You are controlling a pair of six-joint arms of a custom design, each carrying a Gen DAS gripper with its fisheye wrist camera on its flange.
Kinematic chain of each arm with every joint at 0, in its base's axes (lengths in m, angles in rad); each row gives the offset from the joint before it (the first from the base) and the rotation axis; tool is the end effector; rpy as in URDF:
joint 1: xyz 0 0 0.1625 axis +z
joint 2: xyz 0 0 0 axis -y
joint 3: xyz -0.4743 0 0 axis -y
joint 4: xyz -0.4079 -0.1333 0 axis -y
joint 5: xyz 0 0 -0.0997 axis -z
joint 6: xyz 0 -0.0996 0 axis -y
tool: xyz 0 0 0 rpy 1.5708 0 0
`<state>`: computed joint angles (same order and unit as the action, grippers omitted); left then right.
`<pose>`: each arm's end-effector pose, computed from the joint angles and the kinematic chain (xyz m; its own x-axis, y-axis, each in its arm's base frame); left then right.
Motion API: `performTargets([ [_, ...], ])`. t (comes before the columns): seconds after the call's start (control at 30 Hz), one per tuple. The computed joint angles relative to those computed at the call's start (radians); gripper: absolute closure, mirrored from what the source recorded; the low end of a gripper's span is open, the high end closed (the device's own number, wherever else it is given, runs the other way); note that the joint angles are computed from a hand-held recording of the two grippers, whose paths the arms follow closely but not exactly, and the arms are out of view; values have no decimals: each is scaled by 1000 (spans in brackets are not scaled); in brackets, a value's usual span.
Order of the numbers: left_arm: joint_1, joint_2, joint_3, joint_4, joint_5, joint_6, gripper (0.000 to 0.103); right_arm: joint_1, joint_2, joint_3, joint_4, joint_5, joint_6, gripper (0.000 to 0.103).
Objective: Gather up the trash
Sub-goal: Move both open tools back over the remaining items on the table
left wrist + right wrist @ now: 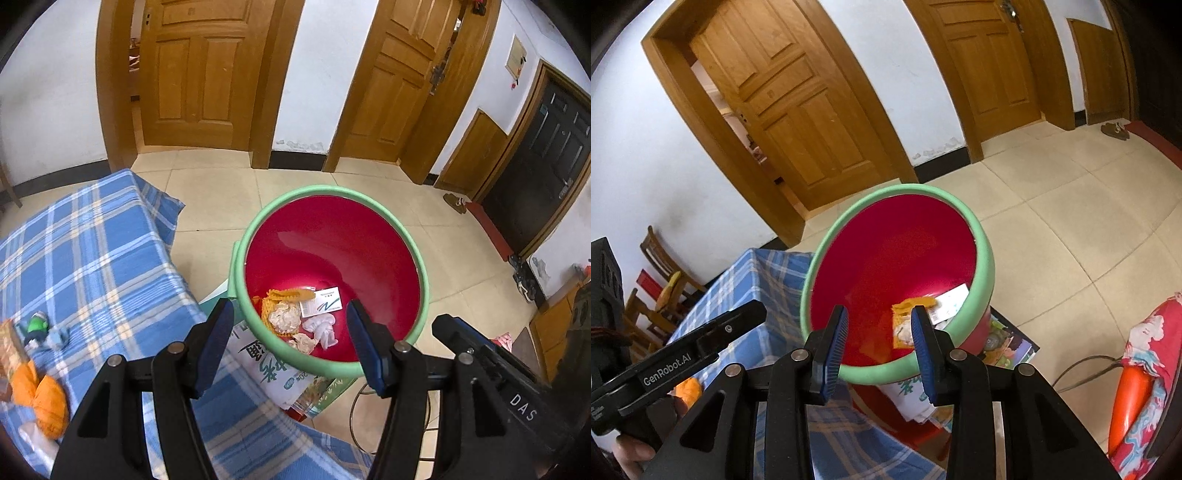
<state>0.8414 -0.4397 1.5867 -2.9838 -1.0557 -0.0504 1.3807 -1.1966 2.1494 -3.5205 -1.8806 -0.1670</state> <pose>-0.3411 -0.6553 -0.0648 -0.7666 0.4465 -0.4614 0.6051 0.7428 -0.2865 -0.0016 -0.5532 0.3038 -0.8916 0.3368 0.3028 -0.0463 0.5974 -0.8006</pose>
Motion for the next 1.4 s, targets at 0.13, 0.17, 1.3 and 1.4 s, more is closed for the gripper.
performTargets([
  [0.13,-9,-31,47,-46,22,-10,39,17,-5,15,-9,5,1,66],
  [0.17,-11,-39,57,-54,24,-12,39,22,-5,19,-12,6,0,66],
  [1.3,26,-292,412,-182,291,-207,37,133,45,105,-56,39,-17,56],
  [1.4,36,-299,423,-163,315,-230,37,137,50,106,-52,40,-16,56],
])
